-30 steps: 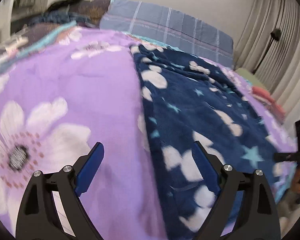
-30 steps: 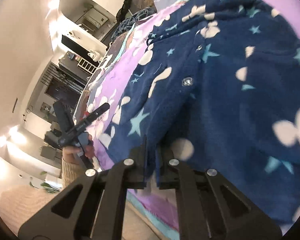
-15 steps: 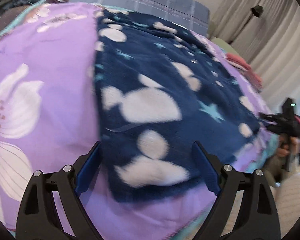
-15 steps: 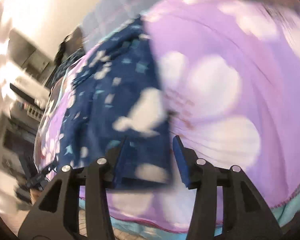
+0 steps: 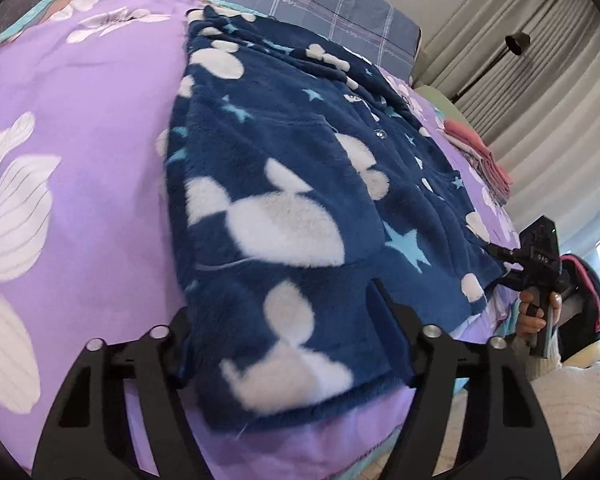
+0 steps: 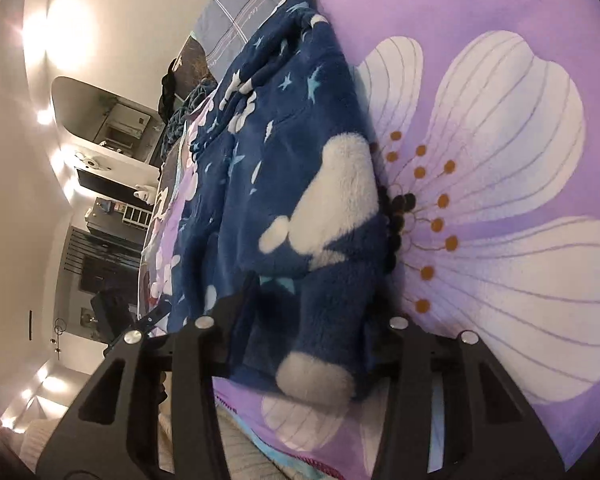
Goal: Fold small clothes
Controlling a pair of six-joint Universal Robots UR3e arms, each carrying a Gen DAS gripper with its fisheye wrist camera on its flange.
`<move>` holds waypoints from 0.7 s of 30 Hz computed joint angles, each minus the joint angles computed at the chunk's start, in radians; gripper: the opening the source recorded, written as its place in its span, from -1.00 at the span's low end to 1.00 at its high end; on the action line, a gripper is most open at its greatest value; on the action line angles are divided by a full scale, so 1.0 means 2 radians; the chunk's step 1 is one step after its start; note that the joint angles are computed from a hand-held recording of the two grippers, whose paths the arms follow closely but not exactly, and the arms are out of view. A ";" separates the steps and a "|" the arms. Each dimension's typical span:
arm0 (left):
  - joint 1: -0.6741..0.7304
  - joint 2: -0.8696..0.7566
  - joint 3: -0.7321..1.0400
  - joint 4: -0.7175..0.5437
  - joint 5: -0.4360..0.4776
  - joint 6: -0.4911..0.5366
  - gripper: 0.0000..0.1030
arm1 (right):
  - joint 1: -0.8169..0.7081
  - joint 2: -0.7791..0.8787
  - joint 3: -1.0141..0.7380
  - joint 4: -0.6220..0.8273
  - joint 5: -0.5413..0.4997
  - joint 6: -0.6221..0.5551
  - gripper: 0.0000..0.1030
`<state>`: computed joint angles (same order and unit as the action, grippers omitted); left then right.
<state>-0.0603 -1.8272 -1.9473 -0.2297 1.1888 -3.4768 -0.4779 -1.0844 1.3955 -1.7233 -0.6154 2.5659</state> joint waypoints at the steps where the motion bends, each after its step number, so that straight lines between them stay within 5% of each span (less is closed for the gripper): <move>1: 0.004 -0.003 0.000 0.003 -0.005 -0.001 0.33 | 0.004 0.008 -0.005 -0.004 0.003 0.004 -0.15; 4: 0.000 -0.040 0.034 0.020 0.006 -0.009 0.27 | 0.021 0.028 -0.020 -0.039 0.009 0.033 -0.16; 6: -0.020 -0.066 0.074 0.011 0.042 0.001 0.01 | 0.036 0.036 -0.027 -0.071 -0.002 0.064 -0.39; 8: -0.031 -0.079 0.099 -0.001 0.062 0.005 -0.58 | 0.035 0.027 -0.020 -0.077 -0.010 0.081 -0.70; 10: -0.031 -0.069 0.090 0.019 0.063 -0.004 -0.73 | 0.023 0.003 0.014 -0.091 0.016 0.085 -0.75; 19: -0.030 0.040 0.075 0.073 0.072 0.024 -0.83 | -0.027 -0.085 0.008 0.088 0.150 -0.060 -0.82; 21: -0.040 0.074 0.079 0.071 0.089 0.034 -0.83 | -0.052 -0.124 -0.007 0.212 0.181 -0.161 -0.83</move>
<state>-0.1408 -1.6802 -1.7884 -0.0868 1.3673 -3.4087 -0.5820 -1.3333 1.3807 -1.2992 -0.2530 2.2441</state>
